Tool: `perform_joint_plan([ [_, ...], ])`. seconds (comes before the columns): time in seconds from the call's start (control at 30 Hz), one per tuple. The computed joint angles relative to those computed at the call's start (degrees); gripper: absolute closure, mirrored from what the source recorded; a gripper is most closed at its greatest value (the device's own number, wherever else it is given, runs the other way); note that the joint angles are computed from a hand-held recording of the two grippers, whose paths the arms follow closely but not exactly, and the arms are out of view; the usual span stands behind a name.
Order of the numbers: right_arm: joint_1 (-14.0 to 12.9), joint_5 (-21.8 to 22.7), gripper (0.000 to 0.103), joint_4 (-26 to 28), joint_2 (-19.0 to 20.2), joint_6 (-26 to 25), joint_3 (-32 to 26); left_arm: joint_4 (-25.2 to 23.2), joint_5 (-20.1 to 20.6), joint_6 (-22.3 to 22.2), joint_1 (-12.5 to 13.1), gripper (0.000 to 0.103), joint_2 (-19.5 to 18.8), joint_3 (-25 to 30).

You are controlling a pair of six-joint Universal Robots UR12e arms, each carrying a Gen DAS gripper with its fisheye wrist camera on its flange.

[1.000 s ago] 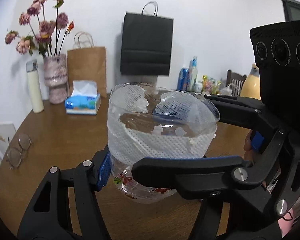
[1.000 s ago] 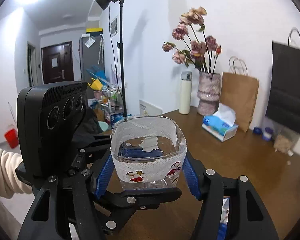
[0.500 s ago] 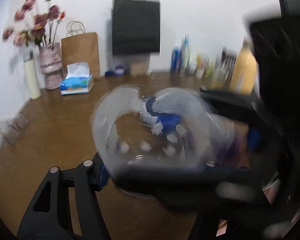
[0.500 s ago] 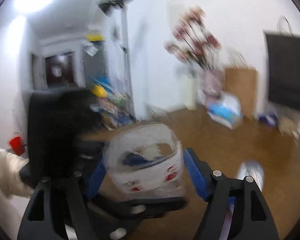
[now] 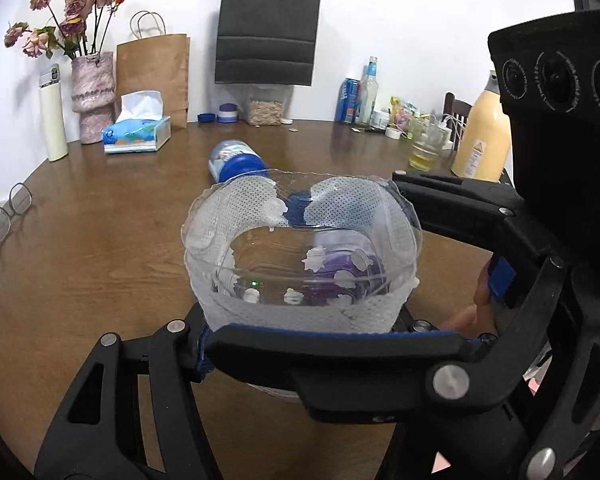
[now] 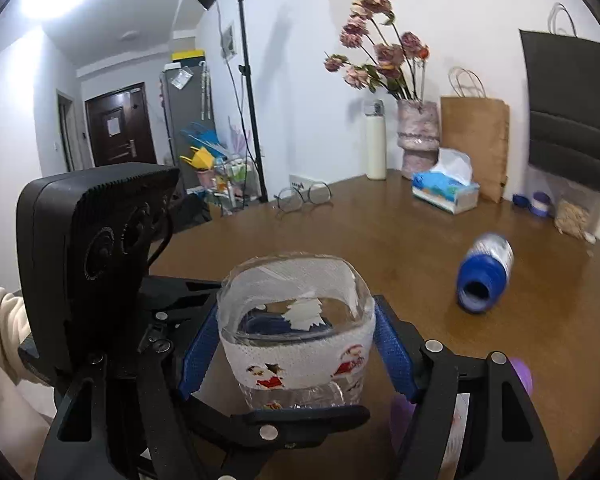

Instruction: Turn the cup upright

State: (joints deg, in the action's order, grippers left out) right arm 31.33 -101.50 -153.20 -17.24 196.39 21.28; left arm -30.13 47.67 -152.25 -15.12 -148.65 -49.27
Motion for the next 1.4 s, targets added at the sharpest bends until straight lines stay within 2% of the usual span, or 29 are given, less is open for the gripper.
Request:
perform_joint_plan([
  [0.1, 0.34, -0.41, 0.036, -1.76, -2.78, 1.66, 5.67, 0.38, -0.08, 0.26, -0.16, 0.044, 1.34, -2.9],
  [0.17, 0.73, -0.75, 0.036, -2.2, -4.27, 2.35, 8.59, 0.88, -0.56, 1.03, -0.14, 0.043, 2.21, -5.01],
  [0.23, 1.31, -2.52, 0.036, -2.04, -5.08, 2.21, 10.29, 2.13, 0.74, 2.09, -0.32, 0.033, 3.31, -7.59],
  [0.37, 2.46, -6.69, 0.036, -1.23, -5.98, 2.22, 12.49, 2.53, 1.93, 4.27, -0.38, 0.025, 4.48, -10.42],
  [0.47, 3.19, -11.47, 0.036, -0.22, -5.43, 1.4, 11.84, 4.73, 3.29, 4.07, -0.45, 0.017, 4.66, -11.53],
  [0.63, 3.16, -14.38, 0.036, 0.02, -4.5, 1.3, 10.52, 6.63, 7.1, 2.4, -0.83, 0.013, 3.95, -10.43],
  [0.9, 2.9, -16.93, 0.035, 0.91, -3.73, 2.09, 9.23, 9.76, 9.07, -0.83, -0.58, 0.009, 3.61, -10.54],
  [0.97, 2.87, -16.8, 0.031, 1.8, -3.97, 3.04, 9.3, 9.93, 9.19, -1.69, -0.4, 0.008, 3.73, -10.7],
  [1.0, 2.84, -16.31, 0.022, 1.8, -4.33, 3.49, 9.78, 10.05, 9.11, -2.1, -0.28, 0.008, 3.83, -10.8],
  [1.1, 3.28, -16.81, 0.019, 0.09, -5.46, 3.53, 11.27, 10.85, 8.8, -3.34, 0.25, 0.008, 4.85, -12.01],
  [1.2, 3.81, -17.83, 0.019, -2.39, -7.6, 3.79, 14.25, 15.2, 7.34, -4.11, 1.18, 0.002, 6.39, -14.52],
  [1.27, 4.29, -20.16, 0.019, -3.03, -9.37, 5.36, 16.62, 18.04, 7.17, -5.03, 1.87, 0.002, 7.57, -16.08],
  [1.37, 5.25, -26.57, 0.019, -0.31, -12.05, 9.88, 19.72, 23.26, 8.48, -10.17, 2.73, 0.001, 8.63, -17.5],
  [1.4, 5.65, -29.3, 0.019, 1.87, -12.84, 11.96, 20.48, 26.5, 11.29, -13.55, 2.79, 0.0, 8.82, -17.87],
])
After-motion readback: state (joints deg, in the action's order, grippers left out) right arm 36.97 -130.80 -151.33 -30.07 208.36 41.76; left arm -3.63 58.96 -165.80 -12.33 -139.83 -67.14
